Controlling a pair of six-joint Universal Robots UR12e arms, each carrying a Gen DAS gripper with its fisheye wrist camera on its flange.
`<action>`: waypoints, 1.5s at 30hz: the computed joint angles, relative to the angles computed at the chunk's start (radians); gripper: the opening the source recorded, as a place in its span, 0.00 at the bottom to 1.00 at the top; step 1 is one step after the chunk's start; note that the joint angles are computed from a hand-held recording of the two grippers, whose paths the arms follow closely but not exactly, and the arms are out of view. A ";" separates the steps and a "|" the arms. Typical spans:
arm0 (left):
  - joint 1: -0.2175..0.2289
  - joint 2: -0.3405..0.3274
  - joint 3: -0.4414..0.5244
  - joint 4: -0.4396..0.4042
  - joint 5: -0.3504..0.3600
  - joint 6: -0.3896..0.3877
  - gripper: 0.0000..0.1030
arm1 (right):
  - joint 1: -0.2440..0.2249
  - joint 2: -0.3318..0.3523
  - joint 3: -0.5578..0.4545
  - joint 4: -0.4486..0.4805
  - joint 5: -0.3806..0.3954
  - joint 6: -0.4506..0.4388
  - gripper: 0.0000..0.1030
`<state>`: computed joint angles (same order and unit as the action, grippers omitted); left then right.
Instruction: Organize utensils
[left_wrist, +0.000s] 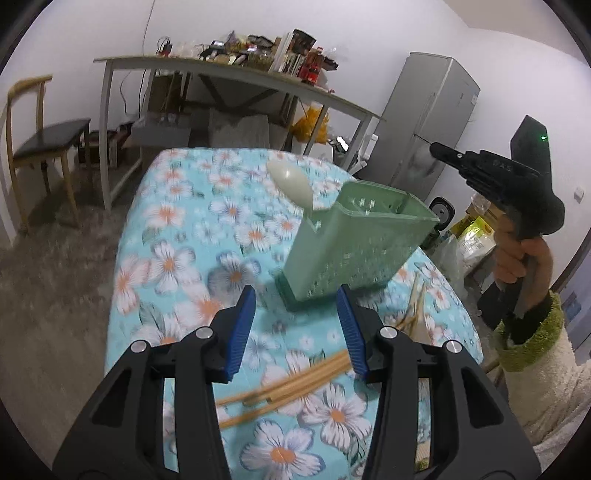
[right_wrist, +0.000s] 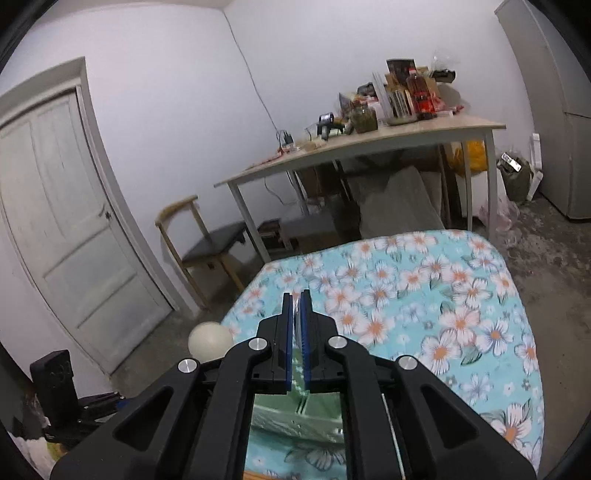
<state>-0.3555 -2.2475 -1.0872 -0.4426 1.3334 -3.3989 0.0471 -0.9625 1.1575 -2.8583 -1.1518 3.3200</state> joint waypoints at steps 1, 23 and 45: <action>-0.002 0.002 -0.008 0.003 0.002 -0.004 0.42 | 0.000 -0.003 0.003 0.000 -0.006 -0.004 0.08; -0.027 0.002 -0.037 0.012 -0.019 0.001 0.46 | -0.011 -0.182 0.321 -0.013 -0.101 0.044 0.52; -0.044 0.013 -0.077 -0.023 -0.066 0.020 0.46 | 0.044 -0.227 0.456 0.204 -0.210 -0.012 0.59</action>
<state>-0.3992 -2.2341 -1.1646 -0.4652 1.2677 -3.3793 0.0916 -1.1896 1.6132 -2.6538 -1.3623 3.3078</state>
